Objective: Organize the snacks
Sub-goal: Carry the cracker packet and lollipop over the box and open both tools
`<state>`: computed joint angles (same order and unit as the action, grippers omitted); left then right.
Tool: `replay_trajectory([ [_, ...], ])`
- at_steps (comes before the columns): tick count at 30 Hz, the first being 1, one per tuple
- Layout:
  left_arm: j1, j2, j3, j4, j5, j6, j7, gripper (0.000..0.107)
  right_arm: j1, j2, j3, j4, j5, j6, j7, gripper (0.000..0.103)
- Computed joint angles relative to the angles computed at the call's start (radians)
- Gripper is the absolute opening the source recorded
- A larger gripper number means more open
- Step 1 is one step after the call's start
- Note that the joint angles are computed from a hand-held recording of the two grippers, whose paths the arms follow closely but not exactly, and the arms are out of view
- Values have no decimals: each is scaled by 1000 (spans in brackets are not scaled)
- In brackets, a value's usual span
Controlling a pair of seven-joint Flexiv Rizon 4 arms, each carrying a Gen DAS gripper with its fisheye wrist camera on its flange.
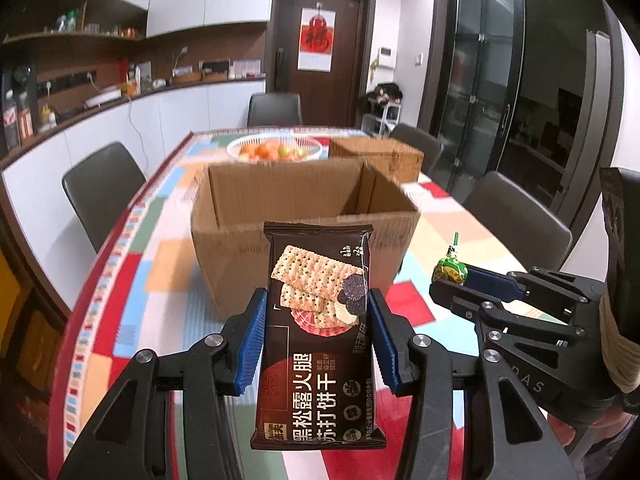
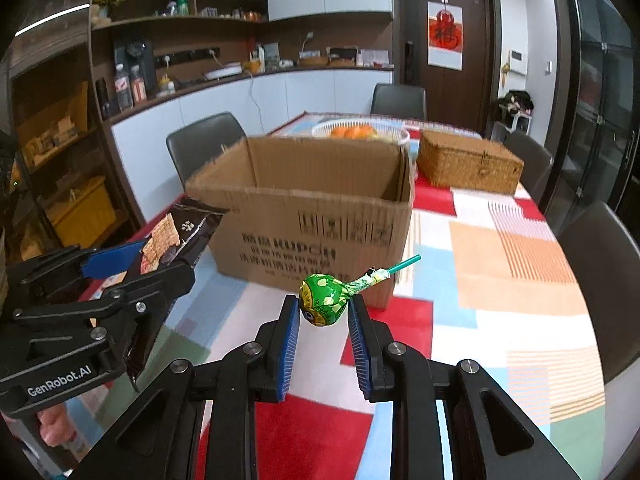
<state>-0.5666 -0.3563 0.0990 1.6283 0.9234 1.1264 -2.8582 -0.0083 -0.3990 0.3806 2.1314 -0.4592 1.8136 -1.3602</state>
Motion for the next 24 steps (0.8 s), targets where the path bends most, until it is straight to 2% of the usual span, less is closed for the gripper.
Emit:
replay_trajectory([
  [7,2,21,4,-45,62,-34,2,48,12,9,-7,-26,-14,36,10,26],
  [11,14,24,-2,-79,87,-62,25,48,-13,-5,22,-67,-50,33,29,26],
  [15,38,17,-8,-110,90,-65,62,48,27,-12,-11,-107,-47,29,39,26],
  [19,64,-2,-3,-150,72,-50,112,48,-16,-50,48,-175,-74,-16,39,26],
  [24,122,-51,1,-198,-39,-10,230,48,-50,-110,132,-283,-61,-126,-15,26],
])
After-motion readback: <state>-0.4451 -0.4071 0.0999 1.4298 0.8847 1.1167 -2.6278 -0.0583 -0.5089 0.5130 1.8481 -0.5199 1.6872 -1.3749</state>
